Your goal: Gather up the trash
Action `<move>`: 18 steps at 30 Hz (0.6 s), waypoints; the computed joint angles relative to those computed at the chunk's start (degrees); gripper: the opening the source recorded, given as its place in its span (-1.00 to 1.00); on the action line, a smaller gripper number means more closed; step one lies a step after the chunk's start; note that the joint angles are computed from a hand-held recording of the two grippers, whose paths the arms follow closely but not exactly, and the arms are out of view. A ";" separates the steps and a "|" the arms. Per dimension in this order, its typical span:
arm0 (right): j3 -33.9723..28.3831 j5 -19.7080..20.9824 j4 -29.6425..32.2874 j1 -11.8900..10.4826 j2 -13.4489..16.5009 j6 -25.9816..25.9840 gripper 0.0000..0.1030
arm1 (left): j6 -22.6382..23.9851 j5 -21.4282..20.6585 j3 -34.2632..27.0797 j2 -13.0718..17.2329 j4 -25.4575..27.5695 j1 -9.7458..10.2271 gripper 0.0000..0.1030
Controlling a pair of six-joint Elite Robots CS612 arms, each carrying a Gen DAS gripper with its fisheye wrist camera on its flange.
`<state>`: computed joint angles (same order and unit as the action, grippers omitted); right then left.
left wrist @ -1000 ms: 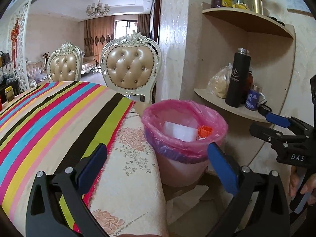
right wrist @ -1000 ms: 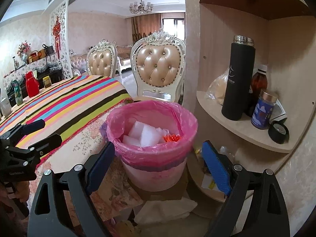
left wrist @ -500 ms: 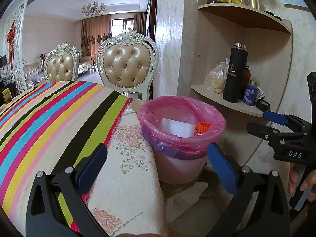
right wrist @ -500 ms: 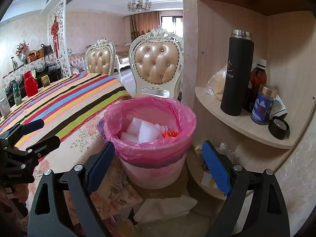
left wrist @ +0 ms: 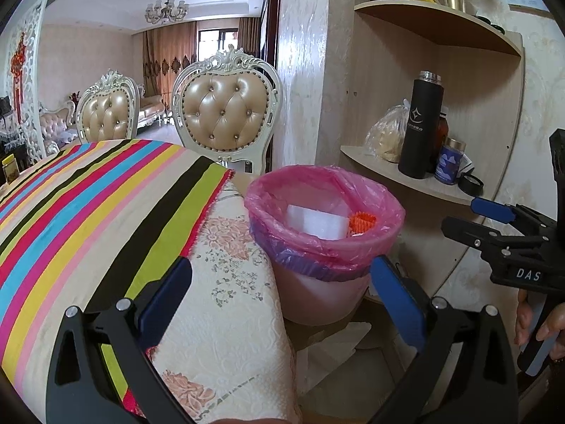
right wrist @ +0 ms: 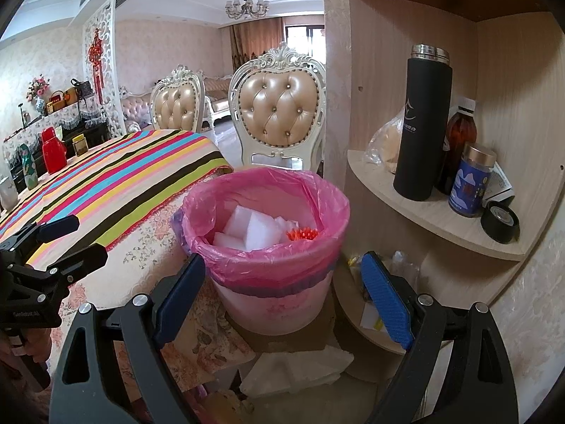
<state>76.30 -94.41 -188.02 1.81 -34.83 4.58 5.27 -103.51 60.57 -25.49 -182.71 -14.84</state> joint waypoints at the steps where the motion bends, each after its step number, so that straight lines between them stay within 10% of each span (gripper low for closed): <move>1: -0.01 -0.02 -0.06 0.00 0.02 0.01 0.64 | 0.06 0.06 0.00 0.01 -0.03 -0.01 0.91; 18: 0.00 0.06 0.07 0.00 0.02 0.06 0.64 | 0.46 -0.11 0.12 0.06 -0.50 -0.07 0.91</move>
<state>76.30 -94.36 -187.95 1.82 -34.81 4.64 5.74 -103.61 60.69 -25.43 -183.21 -14.90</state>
